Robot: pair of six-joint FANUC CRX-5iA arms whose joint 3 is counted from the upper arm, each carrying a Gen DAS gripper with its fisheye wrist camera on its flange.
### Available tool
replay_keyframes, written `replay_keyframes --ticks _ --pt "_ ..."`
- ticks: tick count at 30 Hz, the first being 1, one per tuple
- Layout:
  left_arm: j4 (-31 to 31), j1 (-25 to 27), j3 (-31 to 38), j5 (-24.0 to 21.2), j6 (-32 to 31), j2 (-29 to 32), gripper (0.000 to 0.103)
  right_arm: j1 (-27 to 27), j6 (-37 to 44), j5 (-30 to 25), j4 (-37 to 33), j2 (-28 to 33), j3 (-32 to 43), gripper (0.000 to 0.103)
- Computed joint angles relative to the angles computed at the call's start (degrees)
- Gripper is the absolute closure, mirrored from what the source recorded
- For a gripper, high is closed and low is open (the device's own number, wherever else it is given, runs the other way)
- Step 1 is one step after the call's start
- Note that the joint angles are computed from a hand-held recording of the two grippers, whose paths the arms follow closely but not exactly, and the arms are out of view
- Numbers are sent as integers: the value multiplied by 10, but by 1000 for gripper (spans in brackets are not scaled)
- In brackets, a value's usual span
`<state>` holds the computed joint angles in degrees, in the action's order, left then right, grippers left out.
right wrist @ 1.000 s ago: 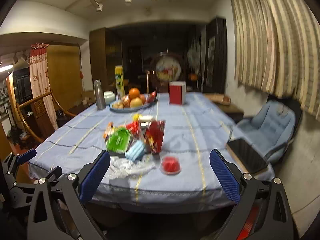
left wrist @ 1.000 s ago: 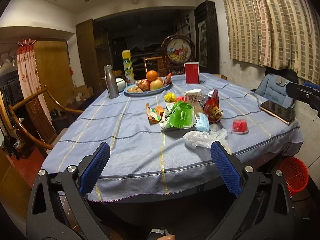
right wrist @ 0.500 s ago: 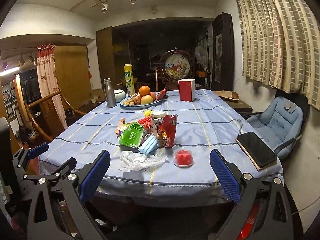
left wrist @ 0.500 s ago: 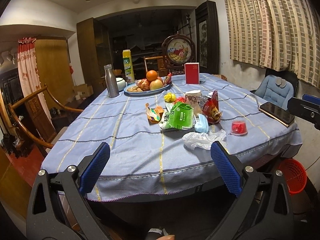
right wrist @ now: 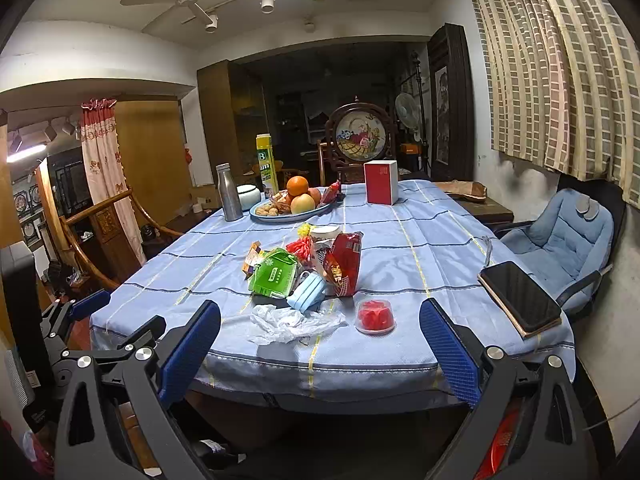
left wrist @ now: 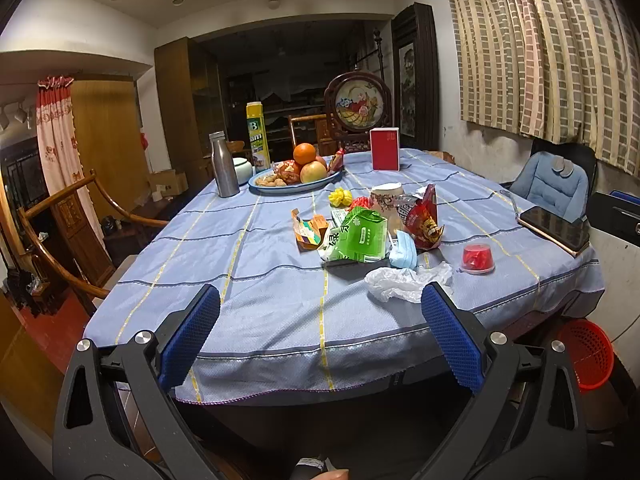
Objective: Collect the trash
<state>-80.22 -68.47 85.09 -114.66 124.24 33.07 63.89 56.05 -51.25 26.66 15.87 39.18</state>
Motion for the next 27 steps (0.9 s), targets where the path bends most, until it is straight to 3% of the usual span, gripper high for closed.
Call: replay_keyframes --ticks 27 --pt "2 1 -6 2 4 -2 6 0 4 6 -9 -6 -7 6"
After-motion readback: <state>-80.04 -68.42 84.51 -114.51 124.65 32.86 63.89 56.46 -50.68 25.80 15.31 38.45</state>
